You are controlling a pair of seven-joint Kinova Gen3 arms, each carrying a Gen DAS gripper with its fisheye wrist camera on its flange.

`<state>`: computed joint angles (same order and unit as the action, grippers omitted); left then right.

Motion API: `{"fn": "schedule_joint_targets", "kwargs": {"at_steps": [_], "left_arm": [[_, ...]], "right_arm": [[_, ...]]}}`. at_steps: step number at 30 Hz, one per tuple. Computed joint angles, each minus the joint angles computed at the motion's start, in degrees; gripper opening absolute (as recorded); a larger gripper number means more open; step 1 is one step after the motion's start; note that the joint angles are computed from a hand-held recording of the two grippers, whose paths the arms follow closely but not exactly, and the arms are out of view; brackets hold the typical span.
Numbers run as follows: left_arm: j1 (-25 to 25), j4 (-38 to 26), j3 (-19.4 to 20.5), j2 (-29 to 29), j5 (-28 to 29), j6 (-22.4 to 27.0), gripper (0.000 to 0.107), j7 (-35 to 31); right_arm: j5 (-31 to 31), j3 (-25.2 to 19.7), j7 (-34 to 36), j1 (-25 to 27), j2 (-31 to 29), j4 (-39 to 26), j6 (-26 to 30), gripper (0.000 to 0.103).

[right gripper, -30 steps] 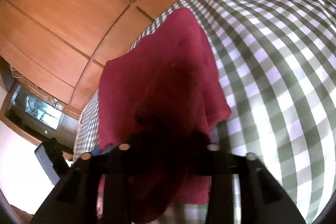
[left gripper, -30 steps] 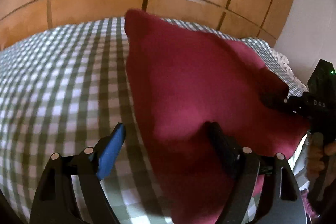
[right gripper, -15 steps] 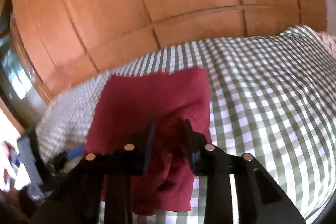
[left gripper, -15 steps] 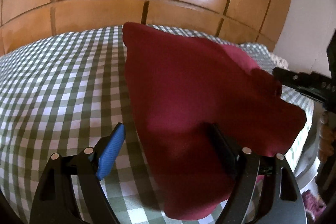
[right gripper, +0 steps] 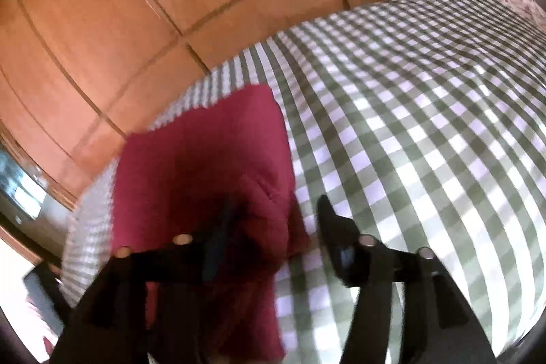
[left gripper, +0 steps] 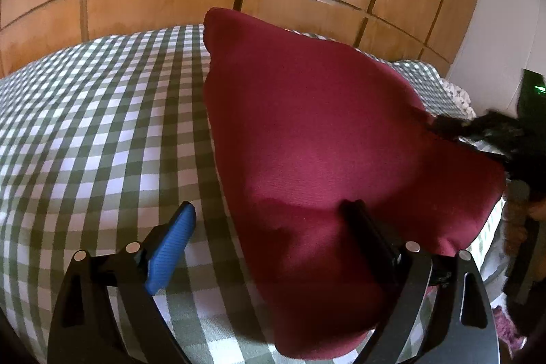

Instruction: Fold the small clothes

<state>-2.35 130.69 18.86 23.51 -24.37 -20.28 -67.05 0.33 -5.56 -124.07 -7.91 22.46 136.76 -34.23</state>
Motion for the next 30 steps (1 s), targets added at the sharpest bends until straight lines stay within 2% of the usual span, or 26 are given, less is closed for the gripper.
{"fn": "schedule_joint_targets", "kwargs": {"at_steps": [2,4,6,8,9,11,13,15,17,21,23,24,27,30], "left_arm": [[-0.3,1.6,-0.87,-0.71,-1.21,-2.59,0.091,1.34],[3.13,3.45,-5.29,-1.61,-0.47,-6.77,0.091,1.38],[8.17,4.26,-9.9,-2.51,2.87,-8.55,0.091,-1.72],[13.48,3.32,-14.19,-3.02,7.42,-6.59,0.091,-6.38],[15.19,2.26,-15.33,-3.02,9.45,-4.26,0.094,-8.46],[15.43,0.84,-15.01,-1.72,11.26,-1.76,0.097,-9.81],[11.59,0.48,-11.55,-1.56,9.34,-0.86,0.097,-7.74],[6.29,0.02,-6.86,-1.93,4.98,0.72,0.097,-5.44],[0.99,-0.37,-2.2,-1.87,0.32,1.56,0.097,-0.83],[-9.63,-0.67,6.07,-1.76,-8.78,1.72,0.097,8.48],[-14.51,-2.41,11.24,-1.39,-12.34,5.25,0.097,12.77],[-15.76,-3.65,13.64,-0.98,-13.04,7.41,0.097,13.95],[-20.38,-6.65,20.67,0.57,-12.61,13.2,0.097,13.74],[-19.45,-9.43,22.03,0.82,-6.89,18.35,0.097,8.47]], "right_arm": [[-0.15,0.02,0.91,-1.16,-2.09,0.65,0.97,0.068],[-1.55,1.02,2.61,-4.48,-4.01,1.3,3.33,0.068],[-5.99,3.84,6.51,-9.79,-4.46,0.71,7.67,0.068],[-10.05,8.46,11.17,-15.1,-2.27,-1.05,12.33,0.065],[-12.18,10.03,13.45,-16.98,-0.62,-1.89,14.14,0.067],[-15.38,10.03,15.21,-17.55,0.34,-2.24,14.96,0.068],[-16.64,7.98,16.33,-16.03,0.13,-1.81,13.77,0.069],[-15.54,8.03,16.38,-15.67,-0.42,-1.98,14.43,0.069],[-12.11,4.29,12.71,-11.25,-1.07,-1.32,12.95,0.069],[-3.86,-3.82,4.5,-1.28,-2.5,0.96,6.52,0.07],[0.13,-5.28,2.22,1.15,-3.12,0.9,5.35,0.075],[1.35,-7.04,1.89,3.31,-3.07,0.32,5.49,0.08],[5.83,-11.32,-0.58,9.17,-1.59,-1.56,5.66,0.081],[11.56,-14.47,-5.31,14.03,0.96,-4.3,6.9,0.081]]}}
